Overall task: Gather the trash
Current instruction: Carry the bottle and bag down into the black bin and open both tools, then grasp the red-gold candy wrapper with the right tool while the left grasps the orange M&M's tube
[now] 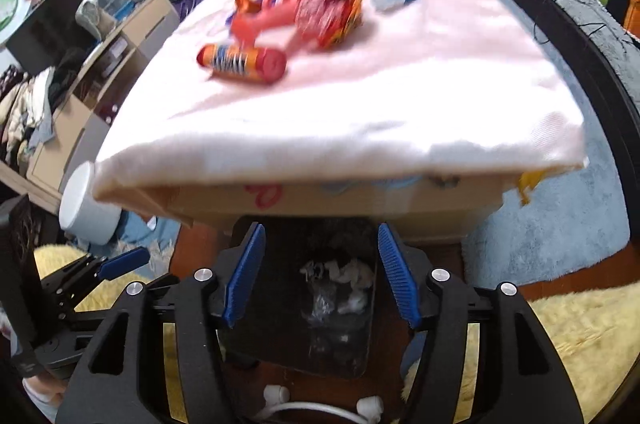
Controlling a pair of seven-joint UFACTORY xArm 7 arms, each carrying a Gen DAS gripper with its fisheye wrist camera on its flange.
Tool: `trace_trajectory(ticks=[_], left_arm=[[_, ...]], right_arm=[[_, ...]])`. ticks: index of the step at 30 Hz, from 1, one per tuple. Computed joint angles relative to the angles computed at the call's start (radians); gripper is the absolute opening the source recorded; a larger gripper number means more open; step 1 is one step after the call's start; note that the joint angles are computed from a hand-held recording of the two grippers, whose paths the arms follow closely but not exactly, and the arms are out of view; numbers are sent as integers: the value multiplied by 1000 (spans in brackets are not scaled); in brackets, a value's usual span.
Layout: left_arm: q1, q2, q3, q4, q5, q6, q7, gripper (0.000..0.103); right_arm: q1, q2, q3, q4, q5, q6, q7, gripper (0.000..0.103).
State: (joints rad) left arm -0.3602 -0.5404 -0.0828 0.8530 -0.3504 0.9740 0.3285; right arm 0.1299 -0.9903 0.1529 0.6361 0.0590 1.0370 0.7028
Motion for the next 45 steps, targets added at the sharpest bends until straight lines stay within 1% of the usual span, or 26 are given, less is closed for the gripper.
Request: trace_trajectory(ticks=[2,4,8,10,17,19,20,22,24,29,33,41,43,45], left_arm=[[1,17,2,31,-1,-11,2,63],[3,40,-2,66,4,-27,0,67],[4,115,-21,154,24,-52,-6,71],[3,154,-31,198,33,-58,-10,75],[-6,273,-55,324,37,-56,-27,83],[-12,305,-65,353,32,-57,-36,87],[-16,321,-70,369,29,-56,-39,88],[-22,347,-78,391,25,-56,-40,89],[-29,375,-89,413,29,-57,-48,89],[-39,438,-106,465,46,-62,-79,89],[-44,483,-115,504,62,-66,-111,89],[-50,566,-123,588,102,-75,-178,89],[-53,581,-125,606,119,-76,-197,89],[-56,592,-126,619,141,-74,-221,89]], right_arm=[[-18,8,-11,21,-19,-9,-9,60],[-34,29,-22,42,-35,-25,-23,60],[-65,94,-44,88,-59,-66,-56,60],[-76,136,-51,111,-67,-95,-72,60],[-105,271,-90,183,-80,-175,-147,60],[-109,304,-101,195,-77,-185,-167,59],[-111,321,-107,201,-74,-190,-178,58],[-114,337,-114,201,-66,-199,-191,50],[-114,354,-129,202,-47,-214,-205,47],[-103,392,-167,208,15,-252,-255,46],[-90,424,-192,225,71,-263,-298,46],[-103,486,-201,276,104,-263,-362,46],[-106,495,-203,282,108,-265,-378,40],[-110,500,-203,284,110,-270,-390,37]])
